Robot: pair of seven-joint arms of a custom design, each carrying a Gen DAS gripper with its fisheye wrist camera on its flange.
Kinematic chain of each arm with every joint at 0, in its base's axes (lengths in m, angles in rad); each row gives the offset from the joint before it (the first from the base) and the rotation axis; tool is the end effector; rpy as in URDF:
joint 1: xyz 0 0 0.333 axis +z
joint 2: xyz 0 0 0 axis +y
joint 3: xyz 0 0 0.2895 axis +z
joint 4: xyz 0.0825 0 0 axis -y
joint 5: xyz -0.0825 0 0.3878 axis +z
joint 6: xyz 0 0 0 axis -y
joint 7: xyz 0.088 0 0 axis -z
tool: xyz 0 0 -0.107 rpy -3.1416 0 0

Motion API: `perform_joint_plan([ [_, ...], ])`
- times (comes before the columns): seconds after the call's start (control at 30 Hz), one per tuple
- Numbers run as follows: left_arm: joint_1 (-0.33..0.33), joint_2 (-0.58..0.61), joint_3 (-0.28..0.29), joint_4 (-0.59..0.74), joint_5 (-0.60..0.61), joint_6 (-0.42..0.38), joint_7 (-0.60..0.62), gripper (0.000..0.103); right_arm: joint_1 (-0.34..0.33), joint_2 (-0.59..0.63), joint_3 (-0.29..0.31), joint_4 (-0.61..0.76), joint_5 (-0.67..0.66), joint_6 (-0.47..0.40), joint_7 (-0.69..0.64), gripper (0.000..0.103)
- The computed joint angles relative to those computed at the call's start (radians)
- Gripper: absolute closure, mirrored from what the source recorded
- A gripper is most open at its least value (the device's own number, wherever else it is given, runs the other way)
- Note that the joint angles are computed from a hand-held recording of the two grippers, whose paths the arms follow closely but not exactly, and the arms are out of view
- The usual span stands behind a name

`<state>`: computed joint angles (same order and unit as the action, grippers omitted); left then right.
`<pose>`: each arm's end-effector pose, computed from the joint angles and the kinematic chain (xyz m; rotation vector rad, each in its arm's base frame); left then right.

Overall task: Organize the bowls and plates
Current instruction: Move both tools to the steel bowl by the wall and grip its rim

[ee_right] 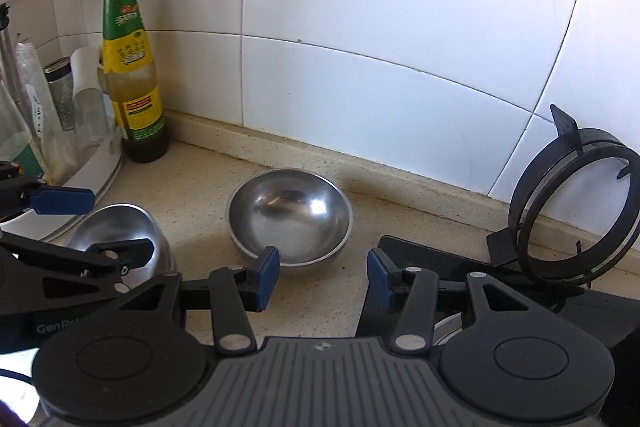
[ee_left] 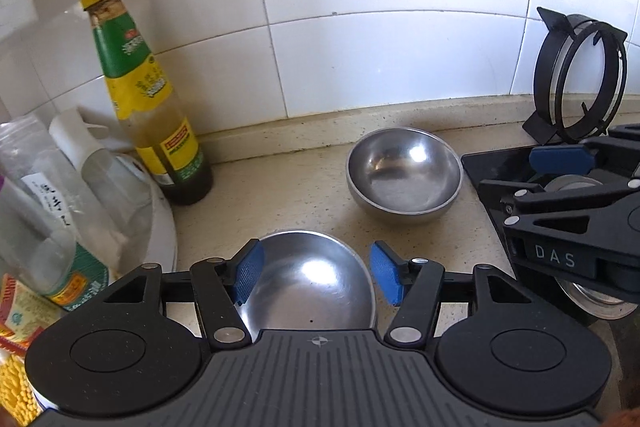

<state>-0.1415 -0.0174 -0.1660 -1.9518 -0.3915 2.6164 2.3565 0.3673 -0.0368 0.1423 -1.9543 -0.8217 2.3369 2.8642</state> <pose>0.5785 -0.1753 0.5338 -0.9503 2.4231 -0.8254 0.5206 0.2785 0.5139 -1.4835 2.0550 -0.8732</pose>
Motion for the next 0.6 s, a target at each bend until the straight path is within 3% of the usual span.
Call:
perform_joint_plan([
  [0.6,0.012,0.152,-0.058,0.15,0.151,0.012,-0.102,0.035,-0.01,0.062,-0.043,0.031,0.007,0.028,-0.033,0.048],
])
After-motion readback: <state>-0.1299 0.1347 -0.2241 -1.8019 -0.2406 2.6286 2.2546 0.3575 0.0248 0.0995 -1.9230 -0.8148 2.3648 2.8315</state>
